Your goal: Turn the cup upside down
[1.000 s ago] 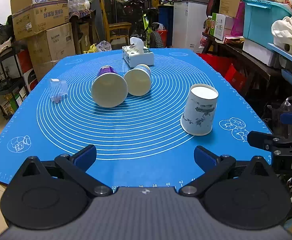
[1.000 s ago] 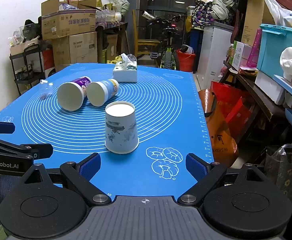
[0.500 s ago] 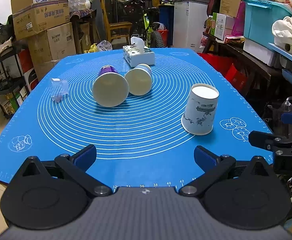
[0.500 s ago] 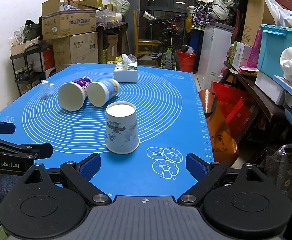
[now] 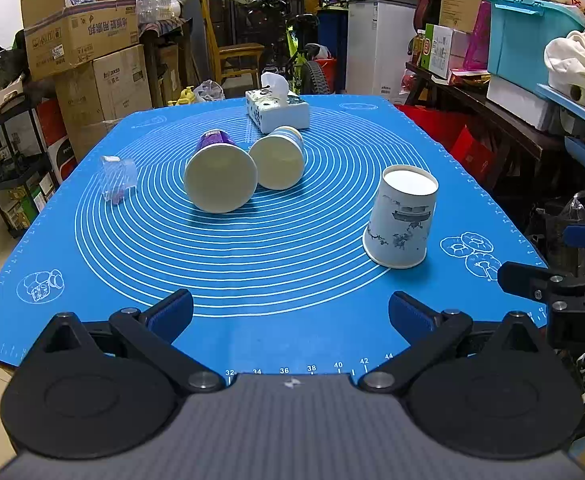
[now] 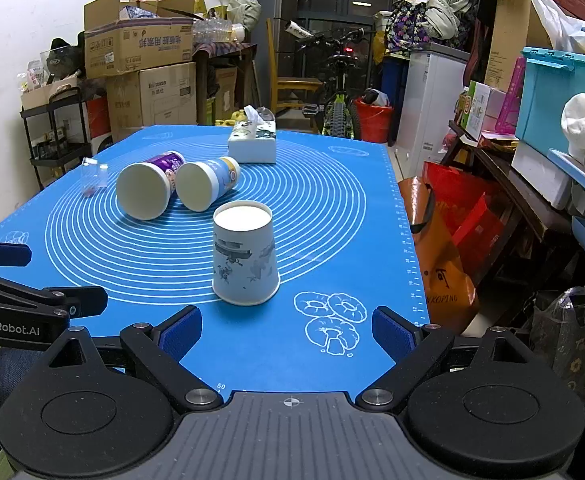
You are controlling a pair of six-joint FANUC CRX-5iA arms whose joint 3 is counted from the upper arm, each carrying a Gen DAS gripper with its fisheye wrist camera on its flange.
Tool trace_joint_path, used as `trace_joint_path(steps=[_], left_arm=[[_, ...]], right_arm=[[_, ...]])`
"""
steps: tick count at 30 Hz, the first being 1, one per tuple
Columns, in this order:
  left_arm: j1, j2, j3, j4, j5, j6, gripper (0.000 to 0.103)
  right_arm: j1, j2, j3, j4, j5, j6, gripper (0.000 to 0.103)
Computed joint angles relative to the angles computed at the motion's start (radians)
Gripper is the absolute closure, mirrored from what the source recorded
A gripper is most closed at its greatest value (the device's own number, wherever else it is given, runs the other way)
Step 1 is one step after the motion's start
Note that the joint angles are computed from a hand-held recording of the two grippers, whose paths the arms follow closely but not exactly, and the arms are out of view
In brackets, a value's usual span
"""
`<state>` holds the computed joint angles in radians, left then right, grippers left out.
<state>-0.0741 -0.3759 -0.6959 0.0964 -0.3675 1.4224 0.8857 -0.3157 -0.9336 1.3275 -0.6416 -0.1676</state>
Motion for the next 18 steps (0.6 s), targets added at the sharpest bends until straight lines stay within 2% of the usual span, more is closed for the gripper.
trace_joint_path(steps=[18], left_arm=[[-0.003, 0.006, 0.000, -0.001, 0.002, 0.003, 0.001]], right_arm=[[0.010, 0.001, -0.005, -0.005, -0.003, -0.003, 0.010]])
